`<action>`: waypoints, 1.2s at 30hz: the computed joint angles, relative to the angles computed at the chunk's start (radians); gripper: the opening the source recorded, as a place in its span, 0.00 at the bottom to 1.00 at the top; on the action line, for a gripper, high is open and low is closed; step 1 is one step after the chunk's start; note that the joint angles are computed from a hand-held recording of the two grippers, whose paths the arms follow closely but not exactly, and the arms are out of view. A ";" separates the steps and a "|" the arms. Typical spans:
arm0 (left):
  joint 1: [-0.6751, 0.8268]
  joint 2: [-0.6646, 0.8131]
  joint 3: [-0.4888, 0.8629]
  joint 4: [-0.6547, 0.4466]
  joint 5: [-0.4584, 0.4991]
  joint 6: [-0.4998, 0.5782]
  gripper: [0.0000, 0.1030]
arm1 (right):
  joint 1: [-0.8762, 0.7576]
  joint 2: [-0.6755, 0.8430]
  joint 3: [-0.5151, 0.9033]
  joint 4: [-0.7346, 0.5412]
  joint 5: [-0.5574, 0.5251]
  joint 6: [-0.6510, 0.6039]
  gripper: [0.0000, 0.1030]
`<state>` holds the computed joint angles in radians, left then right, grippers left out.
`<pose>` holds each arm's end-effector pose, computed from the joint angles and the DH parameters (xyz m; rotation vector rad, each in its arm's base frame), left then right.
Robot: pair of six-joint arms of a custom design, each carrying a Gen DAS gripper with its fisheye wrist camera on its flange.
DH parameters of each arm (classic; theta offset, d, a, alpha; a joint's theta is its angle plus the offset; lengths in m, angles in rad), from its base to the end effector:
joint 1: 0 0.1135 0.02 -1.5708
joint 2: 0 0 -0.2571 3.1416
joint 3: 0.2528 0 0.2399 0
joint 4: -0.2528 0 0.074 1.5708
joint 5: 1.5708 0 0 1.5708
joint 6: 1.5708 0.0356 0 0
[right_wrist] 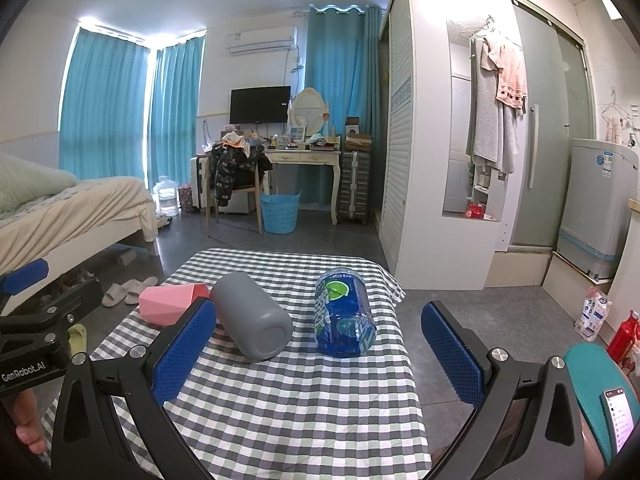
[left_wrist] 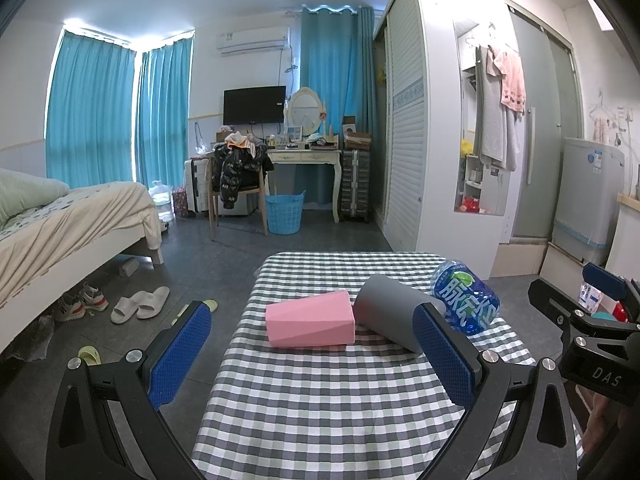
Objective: Flip cup upside down
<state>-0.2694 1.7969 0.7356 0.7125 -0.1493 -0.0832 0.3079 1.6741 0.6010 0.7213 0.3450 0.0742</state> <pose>0.3349 -0.0870 0.1532 0.0781 1.9151 -0.0942 0.3001 0.0828 0.1567 0.0080 1.9017 -0.0727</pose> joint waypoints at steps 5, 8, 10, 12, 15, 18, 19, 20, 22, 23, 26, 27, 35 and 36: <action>-0.001 -0.002 -0.001 0.000 -0.001 0.001 1.00 | 0.004 0.004 0.002 0.002 0.001 -0.001 1.00; 0.000 -0.002 -0.001 -0.001 0.000 0.000 1.00 | 0.014 0.025 0.013 0.010 0.007 -0.002 1.00; 0.000 -0.002 -0.001 -0.001 0.001 0.001 1.00 | 0.017 0.030 0.021 0.003 0.005 -0.002 1.00; 0.000 -0.002 -0.001 -0.001 0.001 0.001 1.00 | 0.017 0.025 0.022 -0.004 0.001 -0.002 1.00; 0.000 -0.002 -0.002 0.001 0.000 0.002 1.00 | 0.015 0.017 0.021 -0.015 -0.008 0.000 1.00; 0.000 -0.002 -0.002 0.000 0.000 0.000 1.00 | 0.015 0.013 0.020 -0.020 -0.013 -0.002 1.00; 0.002 -0.003 -0.009 0.005 0.001 -0.001 1.00 | 0.015 0.011 0.019 -0.019 -0.017 -0.003 1.00; 0.006 0.003 -0.005 0.006 0.003 -0.001 1.00 | 0.016 0.010 0.018 -0.017 -0.019 -0.003 1.00; 0.012 0.007 0.004 -0.004 0.005 -0.002 1.00 | 0.015 0.010 0.017 -0.013 -0.029 -0.007 1.00; 0.017 0.010 0.013 -0.012 0.009 -0.004 1.00 | 0.014 0.010 0.018 -0.012 -0.033 -0.010 1.00; 0.034 0.025 0.052 -0.049 0.010 -0.012 1.00 | 0.004 0.016 0.038 -0.030 -0.061 -0.025 1.00; 0.039 0.035 0.066 -0.057 0.003 -0.015 1.00 | 0.000 0.023 0.053 -0.041 -0.074 -0.030 1.00; 0.102 0.100 0.163 -0.155 0.017 -0.085 1.00 | -0.034 0.210 0.395 -0.358 -0.280 -0.120 1.00; 0.108 0.107 0.169 -0.159 0.022 -0.089 1.00 | -0.034 0.253 0.453 -0.394 -0.285 -0.150 1.00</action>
<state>-0.1615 1.9038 0.9046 0.5536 -0.1275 -0.1717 0.2741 1.9266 1.0537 0.3271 0.0602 -0.0758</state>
